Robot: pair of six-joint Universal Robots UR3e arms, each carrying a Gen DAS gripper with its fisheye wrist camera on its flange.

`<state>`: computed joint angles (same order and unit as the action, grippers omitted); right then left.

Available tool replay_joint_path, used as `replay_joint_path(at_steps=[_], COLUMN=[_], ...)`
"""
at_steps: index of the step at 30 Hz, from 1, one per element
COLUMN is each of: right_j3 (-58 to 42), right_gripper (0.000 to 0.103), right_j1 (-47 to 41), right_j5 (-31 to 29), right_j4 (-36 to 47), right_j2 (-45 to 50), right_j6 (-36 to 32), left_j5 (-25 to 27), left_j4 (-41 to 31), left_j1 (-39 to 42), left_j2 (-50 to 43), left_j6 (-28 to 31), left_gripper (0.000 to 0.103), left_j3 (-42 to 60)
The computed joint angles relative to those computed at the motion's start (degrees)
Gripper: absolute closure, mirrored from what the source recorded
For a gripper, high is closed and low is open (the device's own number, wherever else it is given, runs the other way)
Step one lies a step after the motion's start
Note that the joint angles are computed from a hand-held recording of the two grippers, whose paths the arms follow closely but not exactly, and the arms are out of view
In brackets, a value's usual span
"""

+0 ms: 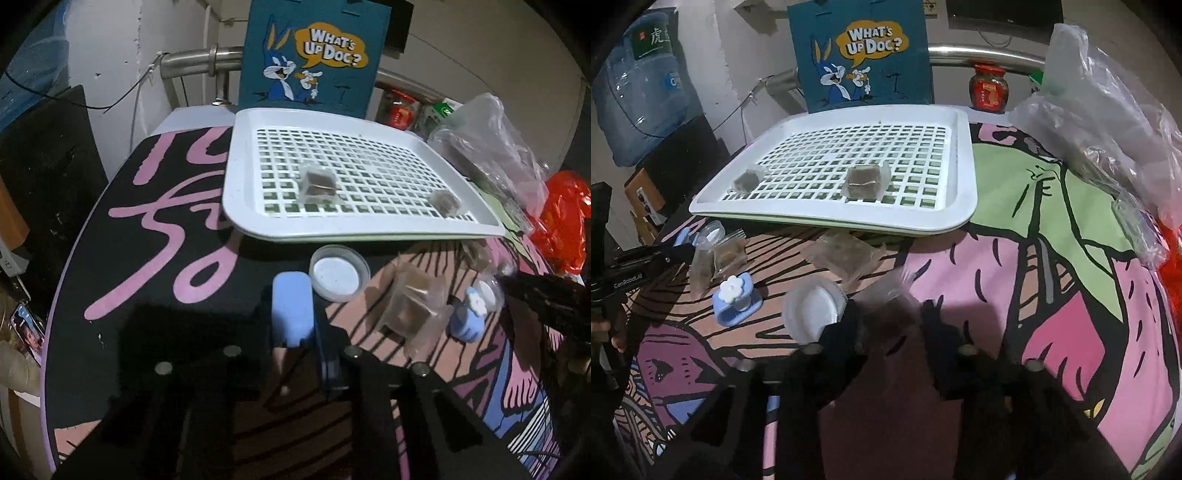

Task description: Organize objects

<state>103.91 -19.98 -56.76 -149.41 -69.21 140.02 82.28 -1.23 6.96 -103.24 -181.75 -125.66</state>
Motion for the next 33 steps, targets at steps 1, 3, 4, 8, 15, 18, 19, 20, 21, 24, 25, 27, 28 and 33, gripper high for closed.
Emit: replay_joint_path(at_steps=[1, 3, 4, 8, 15, 18, 19, 20, 21, 24, 25, 27, 28, 33], right_j3=[0.51, 2.25, 2.97, 6.10, 12.84, 14.92, 15.18, 15.46, 15.64, 15.94, 15.55, 15.97, 16.21, 16.91], right_gripper=[0.074, 0.074, 0.074, 0.075, 0.074, 0.074, 0.074, 0.074, 0.074, 0.074, 0.074, 0.074, 0.074, 0.074], right_j1=[-0.23, -0.82, -1.09, -2.31, -2.85, -2.23, -1.70, -1.15, -0.82, 0.24, 0.76, 0.48, 0.31, -0.02], right_j5=[0.43, 1.35, 1.68, 3.83, 12.63, 13.80, 13.54, 12.88, 12.28, 10.76, 9.96, 10.41, 10.65, 10.93], right_j4=[-0.49, -2.03, -2.34, -3.61, -8.15, -12.01, -12.67, -13.83, -14.23, -15.11, -14.87, -15.61, -15.86, -16.77], right_j2=[-0.30, -1.44, -1.99, -4.83, -11.19, -11.33, -11.04, -10.58, -10.34, -9.29, -8.84, -8.78, -8.86, -8.99], right_j6=[-0.10, -0.25, -0.48, -0.73, -0.57, -0.27, -0.59, -0.45, -0.70, -0.94, -0.96, -0.89, -0.91, -1.27], left_j5=[0.38, 1.67, 2.07, 1.49, 0.58, 2.18, 2.56, 2.95, 3.50, 3.44, 3.48, 3.55, 3.73, 4.65], left_j4=[0.65, 2.93, 3.80, 5.67, 13.27, 16.70, 17.05, 17.31, 17.46, 17.91, 18.44, 18.95, 19.00, 19.02], left_j1=[-0.28, -1.00, -1.24, -1.45, -4.81, -6.86, -7.31, -7.75, -8.21, -8.27, -8.21, -8.25, -8.40, -9.17], left_j2=[0.37, 1.56, 2.00, 4.86, 3.20, 0.46, -0.26, -0.90, -1.65, -1.74, -1.75, -1.75, -1.82, -2.05], left_j6=[0.00, -0.07, -0.01, -0.07, -0.87, -0.82, -0.66, -0.50, -0.41, -0.41, -0.54, -0.62, -0.57, -0.17], left_gripper=[0.083, 0.083, 0.083, 0.083, 0.083, 0.083, 0.083, 0.083, 0.083, 0.083, 0.083, 0.083, 0.083, 0.083], left_j3=[-0.55, -2.17, -2.68, -4.73, -4.30, -3.74, -3.37, -3.13, -2.70, -2.96, -3.21, -3.55, -3.49, -3.19])
